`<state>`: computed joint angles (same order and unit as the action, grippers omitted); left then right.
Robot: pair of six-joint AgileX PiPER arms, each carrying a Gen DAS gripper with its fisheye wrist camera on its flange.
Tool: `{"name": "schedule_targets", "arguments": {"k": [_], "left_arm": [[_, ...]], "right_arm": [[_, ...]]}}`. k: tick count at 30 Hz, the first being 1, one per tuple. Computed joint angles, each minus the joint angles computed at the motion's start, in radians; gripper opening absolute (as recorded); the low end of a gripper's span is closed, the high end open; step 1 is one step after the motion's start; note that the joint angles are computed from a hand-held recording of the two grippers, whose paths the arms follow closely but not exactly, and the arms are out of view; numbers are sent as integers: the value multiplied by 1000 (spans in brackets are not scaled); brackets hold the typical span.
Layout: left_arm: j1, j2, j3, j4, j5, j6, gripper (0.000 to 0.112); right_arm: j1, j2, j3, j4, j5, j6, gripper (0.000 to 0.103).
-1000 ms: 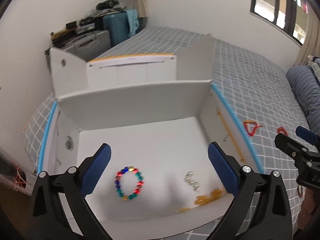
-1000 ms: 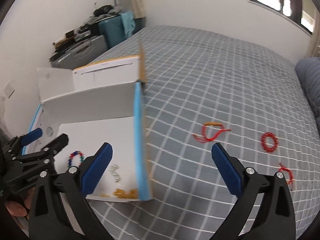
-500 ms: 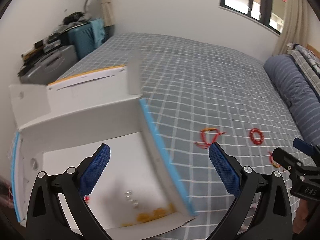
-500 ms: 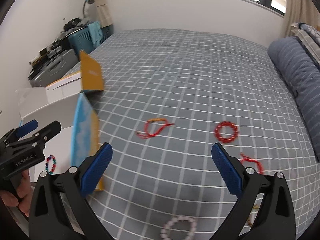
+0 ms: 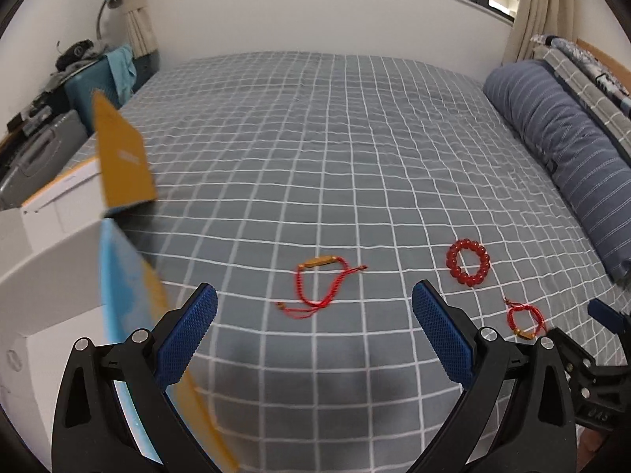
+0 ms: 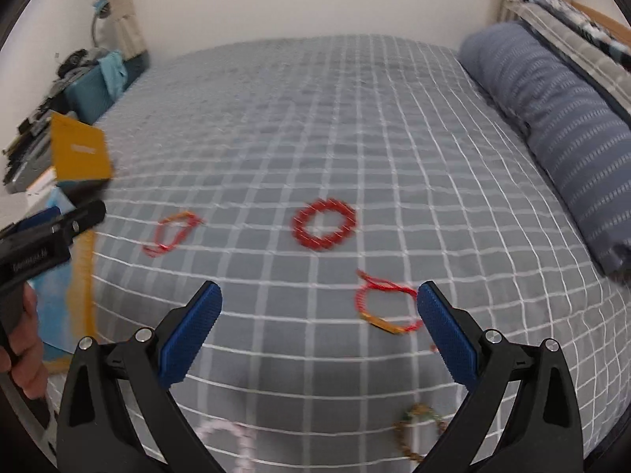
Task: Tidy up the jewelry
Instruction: 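Move both tools back over the bed toward the red cord bracelet, then grasp the red cord bracelet with gold bead using the left tool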
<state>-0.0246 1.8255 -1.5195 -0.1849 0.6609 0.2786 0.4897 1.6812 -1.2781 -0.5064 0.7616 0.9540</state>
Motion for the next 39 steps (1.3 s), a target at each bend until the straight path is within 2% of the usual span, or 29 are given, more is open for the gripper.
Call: {"name": "schedule_targets", "arguments": {"k": [8, 13, 16, 18, 22, 28, 30, 33, 35, 36, 39], "left_arm": [[-24, 169, -72, 5, -48, -31, 97], [-14, 271, -160, 8, -28, -48, 97], [-16, 317, -197, 25, -23, -57, 97], [-21, 341, -213, 45, -25, -73, 97], [-26, 389, -241, 63, -13, -84, 97], [-26, 407, -245, 50, -24, -74, 96], [-24, 410, -250, 38, -19, -60, 90], [-21, 410, -257, 24, -5, -45, 72], [-20, 411, -268, 9, 12, -26, 53], [-22, 412, -274, 12, 20, -29, 49], [-22, 413, -284, 2, 38, -15, 27]], "right_arm": [[-70, -3, 135, 6, -111, -49, 95], [-98, 34, 165, 3, -161, -69, 95], [-117, 58, 167, 24, -186, -92, 91], [-120, 76, 158, 29, -186, -97, 85], [-111, 110, 142, 8, -180, -97, 79], [-125, 147, 122, 38, -169, -126, 63], [-126, 153, 116, 35, -164, -125, 54], [-135, 159, 108, 79, -166, -177, 40], [-134, 163, 104, 84, -164, -180, 35], [-131, 165, 101, 83, -162, -180, 32], [-119, 166, 97, 69, -156, -175, 23]]}}
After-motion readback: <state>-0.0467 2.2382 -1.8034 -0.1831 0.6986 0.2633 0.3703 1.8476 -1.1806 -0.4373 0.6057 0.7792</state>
